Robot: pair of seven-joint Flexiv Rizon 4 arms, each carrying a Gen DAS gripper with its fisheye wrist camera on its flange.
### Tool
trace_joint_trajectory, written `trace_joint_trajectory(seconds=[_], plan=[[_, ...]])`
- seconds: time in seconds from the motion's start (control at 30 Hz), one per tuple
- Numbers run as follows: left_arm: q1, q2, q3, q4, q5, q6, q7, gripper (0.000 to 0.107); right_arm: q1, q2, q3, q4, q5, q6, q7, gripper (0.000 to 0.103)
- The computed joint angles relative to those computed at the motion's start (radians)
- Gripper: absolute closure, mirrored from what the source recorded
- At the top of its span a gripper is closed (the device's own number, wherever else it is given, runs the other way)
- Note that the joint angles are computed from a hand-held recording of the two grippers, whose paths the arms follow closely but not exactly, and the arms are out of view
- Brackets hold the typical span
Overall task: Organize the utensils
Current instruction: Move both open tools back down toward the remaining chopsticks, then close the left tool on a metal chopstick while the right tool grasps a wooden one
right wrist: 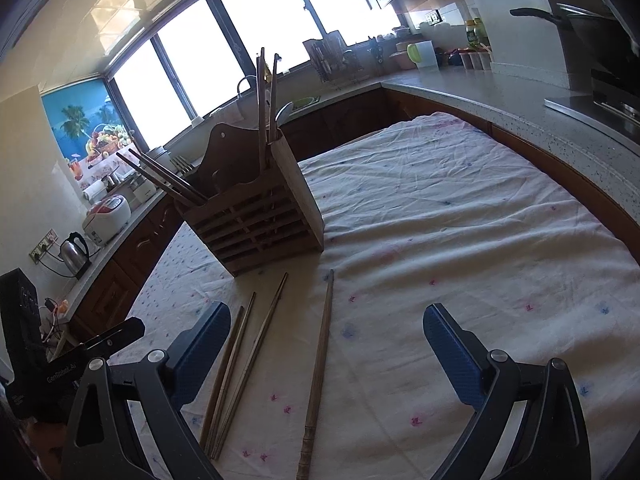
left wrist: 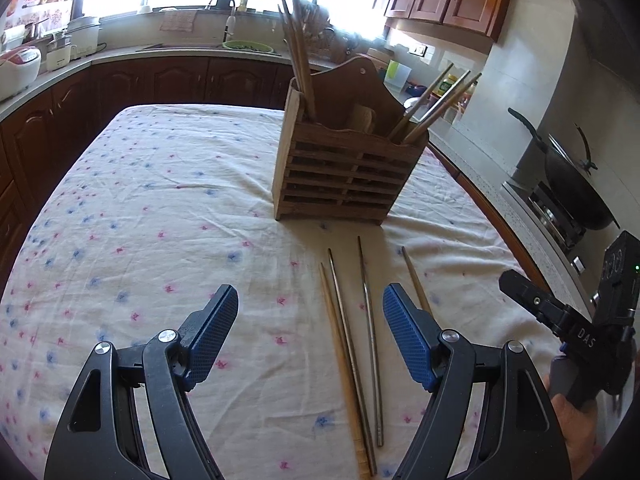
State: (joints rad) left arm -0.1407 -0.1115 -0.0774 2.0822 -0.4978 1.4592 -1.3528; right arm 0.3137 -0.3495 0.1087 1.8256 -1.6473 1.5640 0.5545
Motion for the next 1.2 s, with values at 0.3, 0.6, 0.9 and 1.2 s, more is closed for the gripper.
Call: trace_joint_trajectory(seconds=[0.3,0.6,0.9,1.2], plan=[[-0.001,-0.11,-0.025,-0.157,0.042,-0.154,0.053,0.052,0.067,0.005,-0.053,0.053,0.259,-0.017,-0.217,0.038],[-0.02,-0.277,-0.008,-0.37,0.158,-0.3,-0.017,0.068,0.131,0.002,-0.117,0.083,0.415,0.001,-0.322,0.049],[0.04,-0.227,-0.059,-0.259,0.091,-0.289,0.069,0.099,0.189,-0.036,-0.125,0.054,0.623,-0.017,-0.517,0.053],[0.013,-0.223,0.0,-0.295,0.136,-0.349,0.022,0.099,0.156,-0.152,0.058,-0.112,0.937,-0.205,-0.939,0.063]])
